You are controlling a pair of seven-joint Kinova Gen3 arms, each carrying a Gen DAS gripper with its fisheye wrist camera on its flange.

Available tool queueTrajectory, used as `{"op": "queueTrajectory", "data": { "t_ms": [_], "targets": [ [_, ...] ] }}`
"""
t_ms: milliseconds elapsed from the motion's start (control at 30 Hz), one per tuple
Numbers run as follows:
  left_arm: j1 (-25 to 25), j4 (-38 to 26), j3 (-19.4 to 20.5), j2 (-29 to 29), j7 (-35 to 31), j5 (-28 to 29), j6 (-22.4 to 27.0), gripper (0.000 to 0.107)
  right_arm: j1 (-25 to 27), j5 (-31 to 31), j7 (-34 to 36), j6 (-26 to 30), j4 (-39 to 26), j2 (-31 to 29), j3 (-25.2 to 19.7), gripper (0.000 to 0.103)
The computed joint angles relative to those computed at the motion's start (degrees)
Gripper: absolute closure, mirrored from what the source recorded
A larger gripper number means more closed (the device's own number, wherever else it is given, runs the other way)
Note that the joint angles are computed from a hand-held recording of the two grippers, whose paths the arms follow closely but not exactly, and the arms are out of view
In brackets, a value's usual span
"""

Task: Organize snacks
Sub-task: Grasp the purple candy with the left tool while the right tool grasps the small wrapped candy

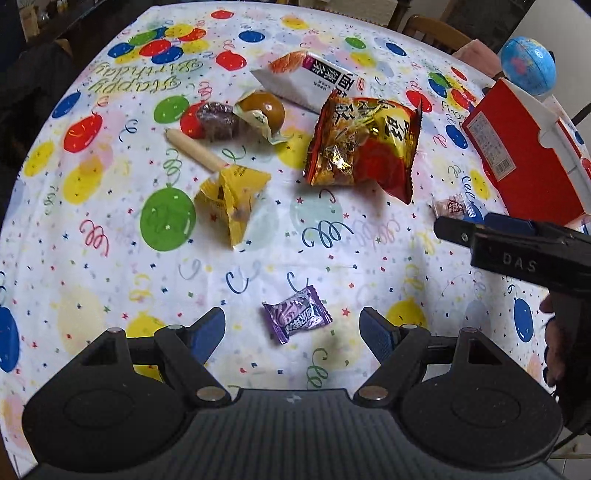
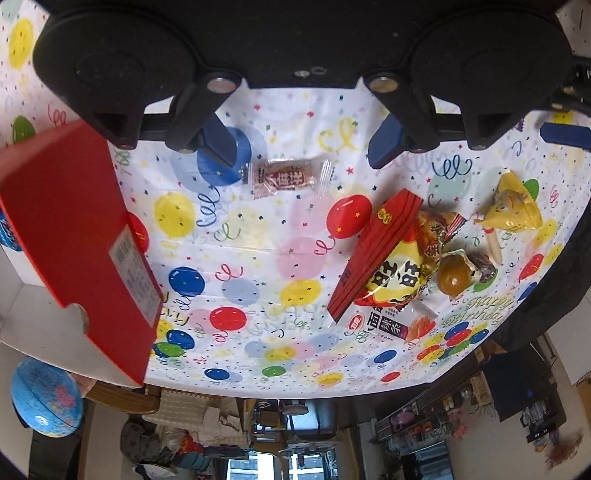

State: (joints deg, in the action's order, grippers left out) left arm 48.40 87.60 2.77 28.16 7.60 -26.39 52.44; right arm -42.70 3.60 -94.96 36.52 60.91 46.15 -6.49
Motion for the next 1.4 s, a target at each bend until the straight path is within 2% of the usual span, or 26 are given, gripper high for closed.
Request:
{"op": "queueTrajectory", "data": {
  "t_ms": [200, 333, 433, 500, 533, 600, 633, 800, 867, 1000, 1400],
  "targets": [
    [0.03, -0.92, 0.0, 1.21, -0.83, 0.3, -0.39, 0.028, 0.43, -0.24, 2.37, 2.76, -4.86, 2.82, -0.37, 0.027],
    [1.14, -2.9, -0.56, 2.42, -0.84, -0.36, 1.67, 0.03, 0.34, -0.58, 3.53, 4.12, -6.87, 4.11, -0.25, 0.033],
    [1.6, -3.61, -0.79, 2.96, -0.9, -0.8, 2.21, 0.033, 0.32, -0.9, 3.88, 4.56, -7.16, 4.41, -0.18, 0.042],
    [1.64, -3.92, -0.81, 3.17, -1.09, -0.85, 2.42, 0.034, 0.21, -0.8, 4.14, 3.9, -6.45, 4.18, -0.02, 0.043],
    [1.72, -4.12, -0.86, 3.26, -1.18, -0.92, 2.7, 0.036, 0.16, -0.75, 4.28, 3.69, -6.27, 4.11, 0.0, 0.044],
    [2.04, -4.96, -1.01, 3.66, -1.2, -1.09, 3.96, 0.05, -0.07, -0.52, 4.11, 2.87, -5.68, 3.87, 0.37, 0.051],
    [2.13, -5.16, -1.03, 3.75, -1.19, -1.12, 4.31, 0.052, -0.15, -0.42, 3.94, 2.67, -5.56, 3.81, 0.53, 0.052],
    [2.4, -4.81, -1.17, 3.46, -0.07, -1.24, 4.13, 0.079, 0.15, -0.41, 3.99, 1.8, -4.98, 3.58, 0.38, 0.063],
    [2.42, -4.12, -1.27, 3.11, 0.77, -1.33, 3.43, 0.085, -0.06, -0.1, 3.62, 0.58, -3.84, 3.04, 0.74, 0.068],
    [2.33, -3.27, -1.21, 2.67, 1.66, -1.64, 2.41, 0.089, 0.19, 0.12, 3.21, -1.25, -1.91, 1.91, 0.7, 0.07],
    [2.75, -5.22, -1.12, 2.36, 1.29, -3.44, 3.66, 0.089, 1.98, -0.35, 2.67, -5.27, 4.35, -2.9, -0.1, 0.072]
  ]
}}
